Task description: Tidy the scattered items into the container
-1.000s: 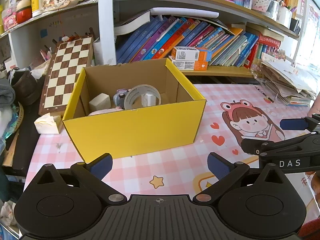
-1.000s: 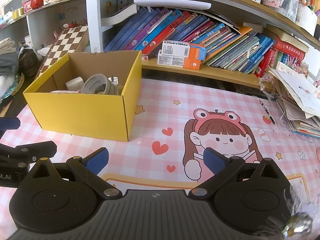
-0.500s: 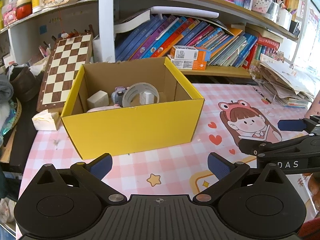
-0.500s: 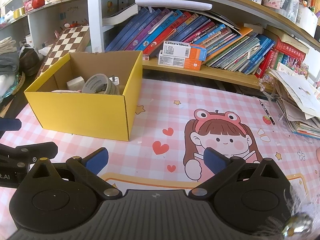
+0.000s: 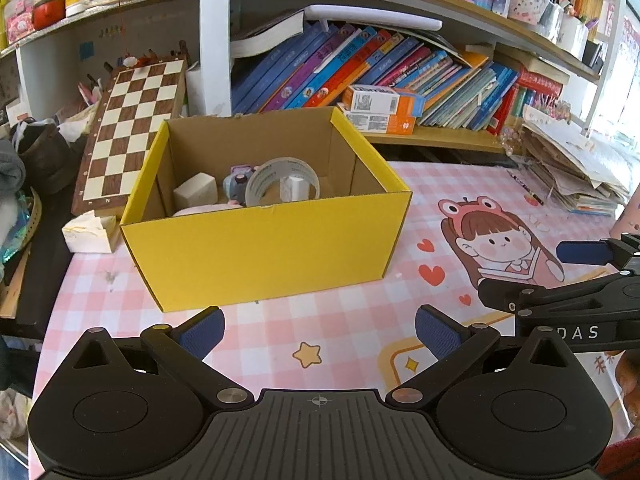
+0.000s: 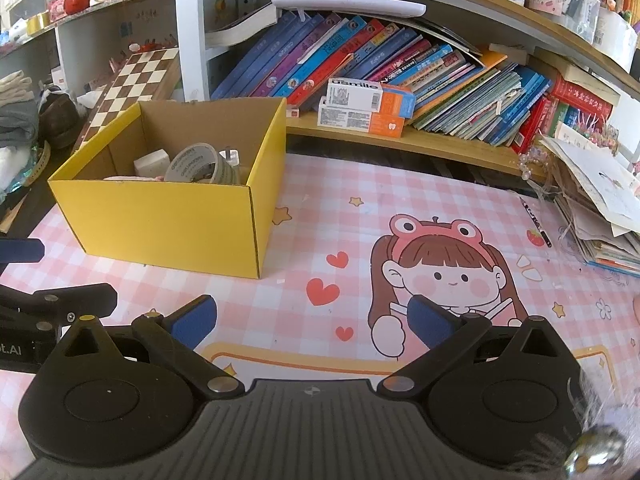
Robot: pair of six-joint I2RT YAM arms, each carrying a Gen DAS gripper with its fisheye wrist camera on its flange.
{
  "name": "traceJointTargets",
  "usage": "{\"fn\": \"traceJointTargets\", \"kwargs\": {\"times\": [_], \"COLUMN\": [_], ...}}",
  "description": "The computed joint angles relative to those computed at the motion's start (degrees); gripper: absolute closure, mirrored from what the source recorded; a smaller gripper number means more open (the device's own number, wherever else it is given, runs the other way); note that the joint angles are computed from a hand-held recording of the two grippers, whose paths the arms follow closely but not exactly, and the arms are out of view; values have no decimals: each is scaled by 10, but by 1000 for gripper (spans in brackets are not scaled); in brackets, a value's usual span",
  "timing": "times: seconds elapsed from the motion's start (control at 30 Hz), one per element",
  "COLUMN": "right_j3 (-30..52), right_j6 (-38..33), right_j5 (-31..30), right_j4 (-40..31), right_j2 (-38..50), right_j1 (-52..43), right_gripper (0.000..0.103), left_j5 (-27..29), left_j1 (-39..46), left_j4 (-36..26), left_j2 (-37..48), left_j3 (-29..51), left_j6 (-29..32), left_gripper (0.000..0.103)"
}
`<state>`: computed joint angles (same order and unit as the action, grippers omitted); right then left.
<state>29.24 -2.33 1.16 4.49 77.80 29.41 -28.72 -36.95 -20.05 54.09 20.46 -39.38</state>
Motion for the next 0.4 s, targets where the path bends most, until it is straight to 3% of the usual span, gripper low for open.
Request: {"fn": "traceJointTargets", "kwargs": {"times": [0.4], "right_j3": [3], "right_j6": [1], "right_j5": [-1], "right_j4": [-1], "right_j2": [6], "right_j1": [-1], "right_gripper": [0], "left_j5": [-11], "left_j1": [0], "left_j4": [-8], "left_j2": [4], "left_j3": [2], "left_j6": [-8], "left_gripper": [0]}}
